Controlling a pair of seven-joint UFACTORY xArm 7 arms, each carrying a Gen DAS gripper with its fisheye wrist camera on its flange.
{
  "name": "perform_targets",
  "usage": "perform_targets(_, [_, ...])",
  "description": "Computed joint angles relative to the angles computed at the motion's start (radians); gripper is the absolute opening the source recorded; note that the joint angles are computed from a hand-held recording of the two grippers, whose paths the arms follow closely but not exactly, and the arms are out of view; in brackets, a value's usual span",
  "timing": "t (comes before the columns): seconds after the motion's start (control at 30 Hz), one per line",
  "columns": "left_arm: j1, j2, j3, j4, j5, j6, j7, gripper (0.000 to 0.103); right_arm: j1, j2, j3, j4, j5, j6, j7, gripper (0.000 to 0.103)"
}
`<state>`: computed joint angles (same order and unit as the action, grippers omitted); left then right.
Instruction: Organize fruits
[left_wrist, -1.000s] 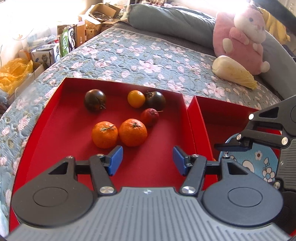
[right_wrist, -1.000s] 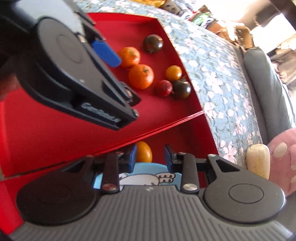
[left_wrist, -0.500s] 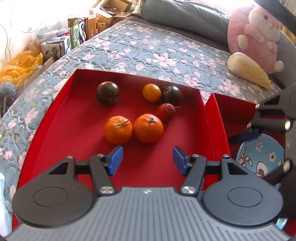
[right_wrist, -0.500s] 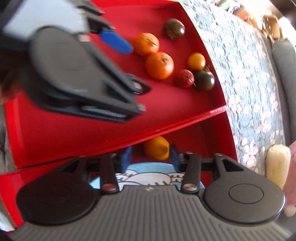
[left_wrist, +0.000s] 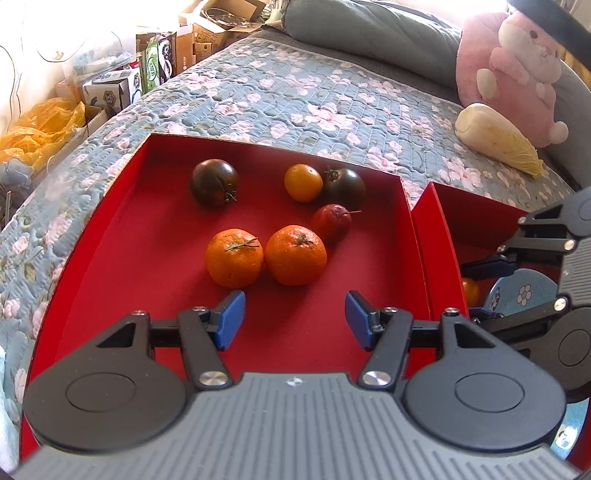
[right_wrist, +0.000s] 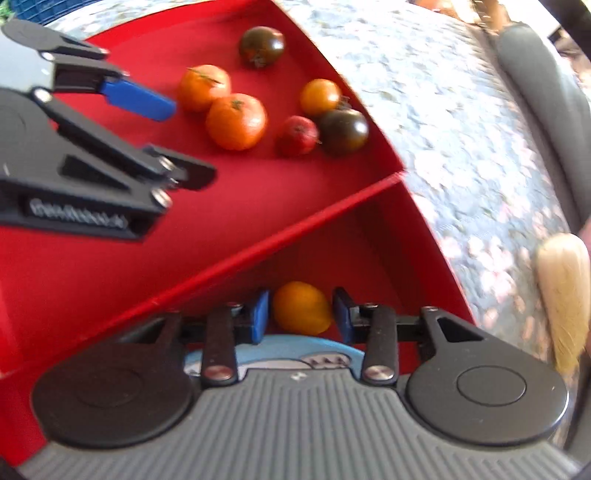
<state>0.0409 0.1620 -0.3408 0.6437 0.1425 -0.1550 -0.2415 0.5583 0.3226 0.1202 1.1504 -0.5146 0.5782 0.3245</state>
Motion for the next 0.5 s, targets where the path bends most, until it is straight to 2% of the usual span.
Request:
perform_targets(0.1, [0.018,0.004,-0.018,-0.001,0.007,-0.003,-0.001,0.066,0.03,-0.028,-0.033,-0.052,-0.084,-0.051,0.13,0.04])
perform_targets(0.13, [0.054,0.008,-0.053,-0.001,0.018,-0.006,-0.009,0.066,0.039,-0.043,-0.044,-0.072,-0.126,-0.064,0.179,0.04])
perform_targets(0.23, [0.262,0.031,-0.235,-0.011,0.123,-0.071,-0.093,0.066,0.059,-0.072,-0.067,-0.118,-0.277,-0.103,0.364,0.04])
perform_targets(0.3, [0.387,0.05,-0.335,-0.019,0.256,-0.145,-0.17,0.066,0.064,-0.093,-0.07,-0.146,-0.369,-0.119,0.487,0.04])
perform_targets(0.33, [0.414,0.054,-0.354,-0.023,0.313,-0.181,-0.191,0.066,0.066,-0.106,-0.071,-0.161,-0.42,-0.127,0.555,0.04])
perform_targets(0.4, [0.409,0.047,-0.348,-0.035,0.383,-0.241,-0.193,0.066,0.056,-0.13,-0.067,-0.184,-0.494,-0.145,0.671,0.04])
perform_targets(0.5, [0.414,0.052,-0.344,-0.036,0.487,-0.301,-0.231,0.066,0.051,-0.158,-0.043,-0.201,-0.587,-0.115,0.806,0.04])
